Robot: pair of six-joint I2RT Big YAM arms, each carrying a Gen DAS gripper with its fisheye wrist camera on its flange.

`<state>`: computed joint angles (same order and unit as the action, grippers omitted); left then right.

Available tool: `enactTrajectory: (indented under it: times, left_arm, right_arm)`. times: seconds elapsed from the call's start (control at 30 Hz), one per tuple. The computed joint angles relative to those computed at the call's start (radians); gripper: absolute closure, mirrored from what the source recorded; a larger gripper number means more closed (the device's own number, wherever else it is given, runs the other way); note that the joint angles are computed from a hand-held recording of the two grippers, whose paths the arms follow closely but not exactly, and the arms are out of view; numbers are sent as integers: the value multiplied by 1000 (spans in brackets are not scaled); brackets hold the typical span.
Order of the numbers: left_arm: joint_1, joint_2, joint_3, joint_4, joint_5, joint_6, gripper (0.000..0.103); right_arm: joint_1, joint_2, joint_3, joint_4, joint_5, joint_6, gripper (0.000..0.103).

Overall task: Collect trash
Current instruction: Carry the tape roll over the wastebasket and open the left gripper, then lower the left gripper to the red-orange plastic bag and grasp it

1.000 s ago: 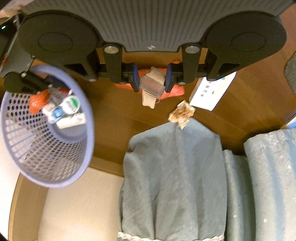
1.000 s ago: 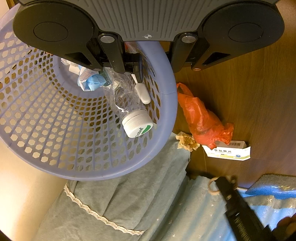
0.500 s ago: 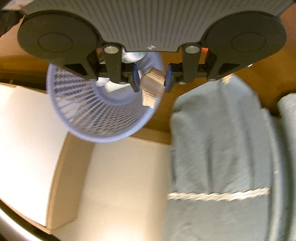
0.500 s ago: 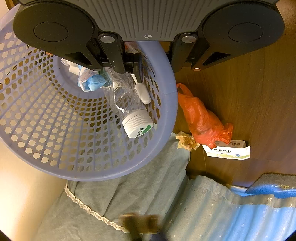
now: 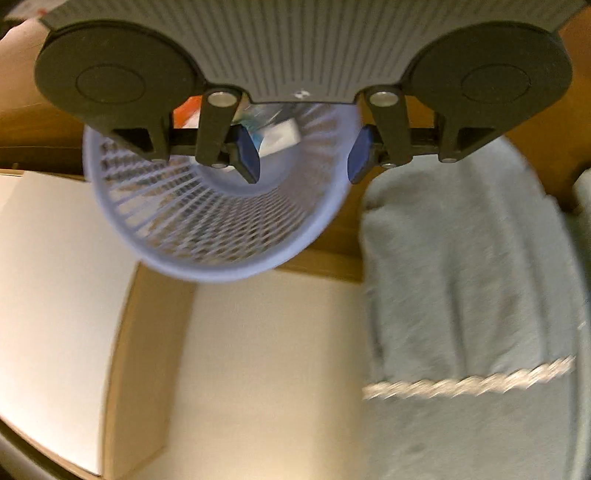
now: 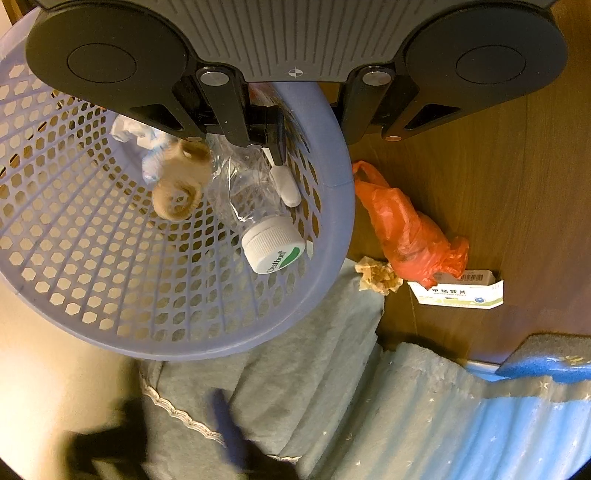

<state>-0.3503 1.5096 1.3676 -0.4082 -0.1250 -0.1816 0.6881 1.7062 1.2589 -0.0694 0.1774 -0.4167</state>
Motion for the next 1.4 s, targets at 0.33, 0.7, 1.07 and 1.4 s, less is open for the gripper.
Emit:
enactTrajectory:
  times: [0.33, 0.7, 1.07, 1.4]
  left_arm:
    - [134, -134, -196, -86, -111, -38, 56]
    - [186, -89, -288, -76, -108, 89, 55]
    - [205, 45, -249, -48, -95, 251, 55]
    - [214, 115, -172, -105, -77, 329, 88]
  right_arm:
    - [2, 4, 4, -2, 3, -8, 97]
    - [0, 2, -2, 0, 0, -23, 97]
    - [-1, 1, -2, -2, -5, -31, 97]
    - [-2, -5, -9, -5, -6, -38, 97]
